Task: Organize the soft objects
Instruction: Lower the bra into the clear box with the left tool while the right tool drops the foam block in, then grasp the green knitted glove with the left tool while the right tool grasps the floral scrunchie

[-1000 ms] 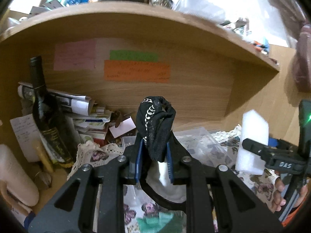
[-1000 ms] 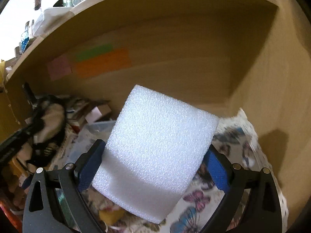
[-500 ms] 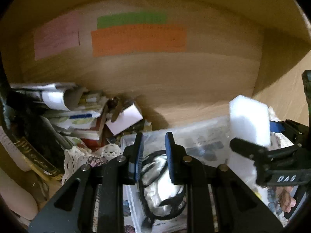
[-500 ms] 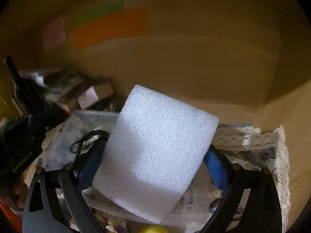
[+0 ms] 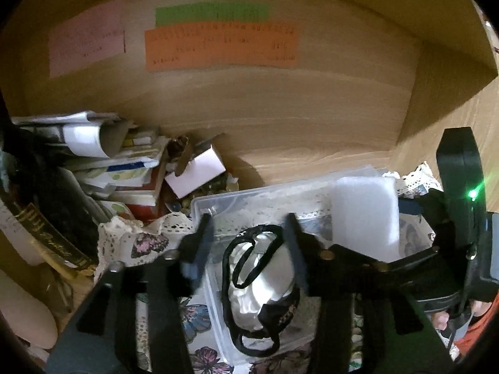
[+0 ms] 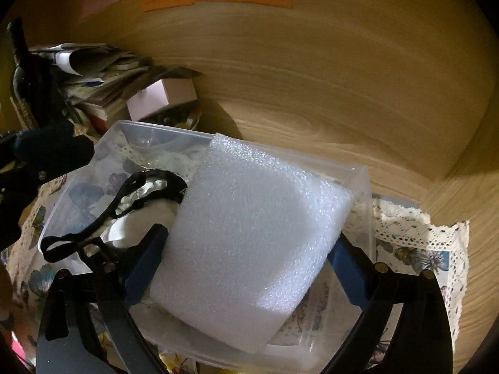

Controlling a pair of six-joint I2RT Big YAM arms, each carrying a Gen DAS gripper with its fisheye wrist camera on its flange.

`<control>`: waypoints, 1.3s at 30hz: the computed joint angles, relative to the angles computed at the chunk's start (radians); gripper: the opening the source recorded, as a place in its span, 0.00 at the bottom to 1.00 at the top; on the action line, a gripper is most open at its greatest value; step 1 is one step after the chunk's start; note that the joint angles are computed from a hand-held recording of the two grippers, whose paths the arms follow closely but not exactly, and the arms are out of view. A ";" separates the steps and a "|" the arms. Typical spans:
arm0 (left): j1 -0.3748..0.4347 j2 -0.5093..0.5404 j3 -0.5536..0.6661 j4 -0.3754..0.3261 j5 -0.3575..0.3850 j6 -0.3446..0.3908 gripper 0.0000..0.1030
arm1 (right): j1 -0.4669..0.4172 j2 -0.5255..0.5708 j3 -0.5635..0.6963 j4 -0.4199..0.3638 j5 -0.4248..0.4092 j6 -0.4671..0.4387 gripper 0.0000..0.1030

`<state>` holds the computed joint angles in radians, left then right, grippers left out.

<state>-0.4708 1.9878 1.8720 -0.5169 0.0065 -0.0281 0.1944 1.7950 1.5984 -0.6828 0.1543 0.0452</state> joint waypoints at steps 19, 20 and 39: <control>-0.020 -0.334 -0.413 0.318 -0.063 0.004 1.00 | 0.038 -0.338 -0.274 0.211 0.070 0.059 1.00; -0.024 -0.343 -0.430 0.327 -0.072 0.006 1.00 | 0.046 -0.359 -0.296 0.231 0.073 0.063 1.00; -0.044 -0.346 -0.620 0.342 -0.010 -0.009 1.00 | 0.115 -0.460 -0.537 0.335 0.065 0.165 0.98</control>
